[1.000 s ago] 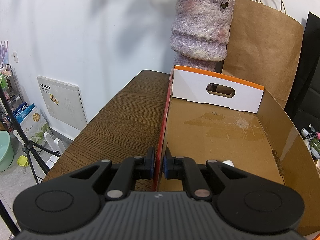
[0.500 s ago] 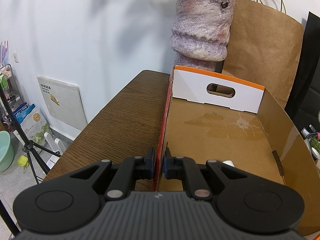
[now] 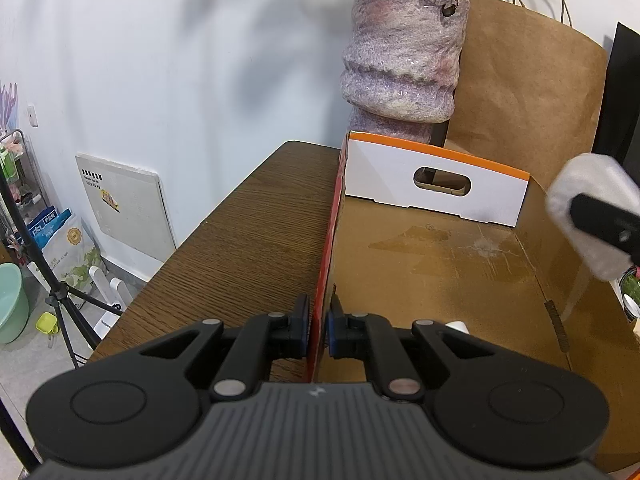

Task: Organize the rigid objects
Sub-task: 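Carry the frosted plastic box into the orange box and release it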

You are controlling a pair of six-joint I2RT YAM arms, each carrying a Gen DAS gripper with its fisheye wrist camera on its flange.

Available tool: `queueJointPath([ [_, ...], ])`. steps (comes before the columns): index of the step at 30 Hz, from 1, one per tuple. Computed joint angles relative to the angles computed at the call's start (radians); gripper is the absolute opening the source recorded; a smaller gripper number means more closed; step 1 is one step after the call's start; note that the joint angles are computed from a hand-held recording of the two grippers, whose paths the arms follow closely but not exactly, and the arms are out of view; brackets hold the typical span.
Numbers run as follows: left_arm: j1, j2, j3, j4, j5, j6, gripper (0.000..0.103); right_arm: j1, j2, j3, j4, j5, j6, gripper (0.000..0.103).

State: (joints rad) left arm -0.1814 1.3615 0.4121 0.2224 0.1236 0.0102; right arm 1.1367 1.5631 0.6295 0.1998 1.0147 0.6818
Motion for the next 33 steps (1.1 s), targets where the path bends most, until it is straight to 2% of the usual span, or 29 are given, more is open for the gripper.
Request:
queueJointPath([
  [5, -0.002, 0.003, -0.002, 0.009, -0.001, 0.0, 0.01, -0.002, 0.071, 0.104, -0.079, -0.064, -0.057, 0.086],
  [11, -0.006, -0.002, -0.009, 0.013, -0.005, -0.001, 0.01, -0.026, 0.091, 0.145, -0.156, -0.122, -0.021, 0.086],
  [14, -0.006, -0.002, -0.009, 0.013, -0.005, -0.001, 0.01, -0.03, 0.088, 0.14, -0.152, -0.134, -0.019, 0.086],
  [18, -0.005, 0.0, -0.007, 0.013, -0.004, 0.0, 0.01, -0.03, 0.095, 0.156, -0.185, -0.139, -0.011, 0.087],
  [19, -0.006, -0.002, -0.009, 0.013, -0.005, -0.001, 0.01, -0.031, 0.099, 0.165, -0.2, -0.136, -0.005, 0.09],
  [20, -0.005, -0.001, -0.008, 0.013, -0.005, 0.0, 0.01, -0.031, 0.103, 0.171, -0.21, -0.128, 0.002, 0.099],
  [21, -0.005, 0.0, -0.007, 0.013, -0.005, 0.0, 0.01, -0.03, 0.104, 0.174, -0.217, -0.119, 0.008, 0.103],
  [33, -0.006, 0.0, -0.008, 0.014, -0.006, -0.001, 0.01, -0.022, 0.1, 0.168, -0.222, -0.09, 0.023, 0.103],
])
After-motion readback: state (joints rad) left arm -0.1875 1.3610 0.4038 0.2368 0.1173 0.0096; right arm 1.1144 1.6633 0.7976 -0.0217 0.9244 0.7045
